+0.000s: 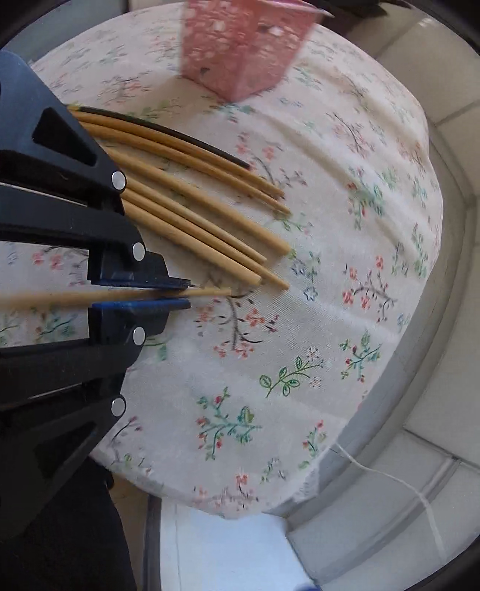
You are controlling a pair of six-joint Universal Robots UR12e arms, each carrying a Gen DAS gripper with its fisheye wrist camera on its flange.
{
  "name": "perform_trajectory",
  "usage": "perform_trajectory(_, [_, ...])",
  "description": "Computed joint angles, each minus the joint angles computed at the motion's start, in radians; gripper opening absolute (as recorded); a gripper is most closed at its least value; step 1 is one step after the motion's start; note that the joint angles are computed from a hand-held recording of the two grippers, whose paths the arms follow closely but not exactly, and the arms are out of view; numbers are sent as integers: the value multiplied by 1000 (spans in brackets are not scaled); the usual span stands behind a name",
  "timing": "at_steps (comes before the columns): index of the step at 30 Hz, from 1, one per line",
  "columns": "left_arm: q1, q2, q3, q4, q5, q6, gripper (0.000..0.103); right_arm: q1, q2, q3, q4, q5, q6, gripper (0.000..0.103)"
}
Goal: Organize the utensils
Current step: 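Lower the left tool to the chopstick pile and grasp one chopstick, then grasp a chopstick with the right tool while the left tool holds its chopstick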
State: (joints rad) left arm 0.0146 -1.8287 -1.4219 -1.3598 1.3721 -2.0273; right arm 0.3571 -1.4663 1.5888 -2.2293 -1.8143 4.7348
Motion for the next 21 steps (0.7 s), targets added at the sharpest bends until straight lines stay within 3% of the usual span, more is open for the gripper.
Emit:
perform_trajectory(4, [73,27,37,-73,-107,29,4,-20,39,-18,12,124,-26,97])
perform_trajectory(7, [141,44,70,-162,-230,17,5,-36,81,-34,0,251,-55,96])
perform_trajectory(9, [183,65,71,-197,-307,28,5,-44,114,-50,-12,325,-65,88])
perform_trajectory(11, [208,84,61,-214,-360,55,5,-47,146,-73,-5,380,-77,70])
perform_trajectory(14, [246,87,78,-255,-423,108,5,-45,188,-120,32,416,-103,48])
perform_trajectory(21, [312,95,111,-339,-588,173,5,-42,249,-193,75,430,-70,35])
